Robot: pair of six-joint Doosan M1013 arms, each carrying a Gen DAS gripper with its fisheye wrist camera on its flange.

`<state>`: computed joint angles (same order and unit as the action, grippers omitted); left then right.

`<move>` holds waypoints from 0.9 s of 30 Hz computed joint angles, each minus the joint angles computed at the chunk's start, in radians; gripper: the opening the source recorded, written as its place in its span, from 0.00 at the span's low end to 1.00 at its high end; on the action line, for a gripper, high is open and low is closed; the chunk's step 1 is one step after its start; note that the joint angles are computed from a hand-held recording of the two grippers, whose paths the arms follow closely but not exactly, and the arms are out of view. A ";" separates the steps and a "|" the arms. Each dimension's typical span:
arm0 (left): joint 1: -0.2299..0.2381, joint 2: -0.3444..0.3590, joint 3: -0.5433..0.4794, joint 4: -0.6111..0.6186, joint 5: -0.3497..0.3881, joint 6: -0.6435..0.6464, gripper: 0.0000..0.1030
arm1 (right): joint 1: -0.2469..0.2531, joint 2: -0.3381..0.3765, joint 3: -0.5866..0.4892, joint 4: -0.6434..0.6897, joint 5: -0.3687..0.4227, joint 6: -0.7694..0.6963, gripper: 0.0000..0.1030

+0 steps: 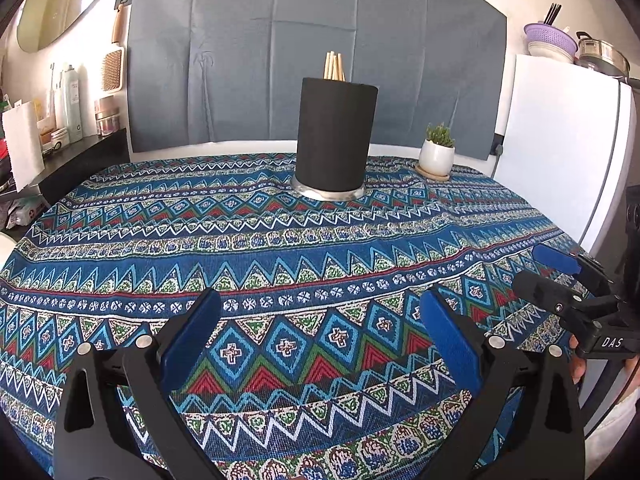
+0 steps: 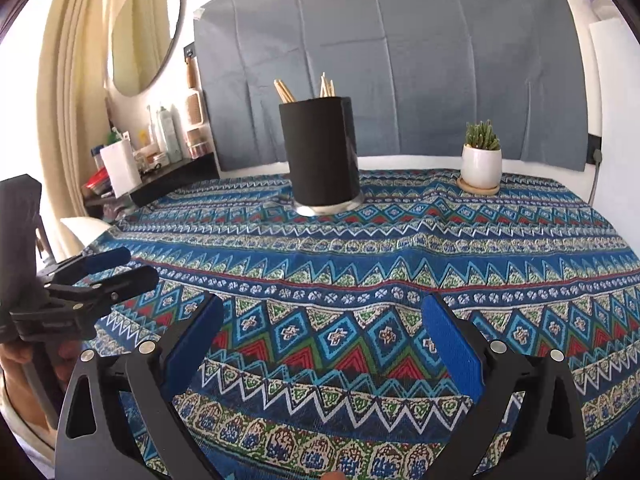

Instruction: Organize utensils

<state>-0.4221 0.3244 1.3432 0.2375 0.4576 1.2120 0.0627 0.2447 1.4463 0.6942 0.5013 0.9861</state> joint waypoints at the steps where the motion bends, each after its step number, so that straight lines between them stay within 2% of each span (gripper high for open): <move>1: 0.000 0.001 0.000 -0.004 0.006 0.002 0.94 | 0.004 -0.002 0.003 -0.026 -0.010 0.025 0.92; 3: -0.004 0.004 -0.003 0.015 0.024 -0.016 0.94 | 0.012 -0.006 0.009 -0.068 -0.038 0.052 0.92; 7: -0.025 0.004 0.002 0.167 0.050 -0.133 0.94 | 0.031 -0.009 0.016 -0.187 -0.062 0.146 0.92; 13: -0.038 0.005 0.001 0.228 0.071 -0.148 0.94 | 0.038 -0.011 0.021 -0.216 -0.074 0.155 0.92; 16: -0.037 0.009 -0.008 0.220 0.089 -0.142 0.94 | 0.036 -0.009 0.017 -0.229 -0.068 0.187 0.92; 27: -0.020 0.003 0.000 0.124 0.053 -0.095 0.94 | 0.031 0.000 0.005 -0.222 -0.041 0.197 0.92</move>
<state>-0.4417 0.3278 1.3432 0.3619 0.5110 1.1175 0.0934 0.2444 1.4513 0.4721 0.4604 1.1829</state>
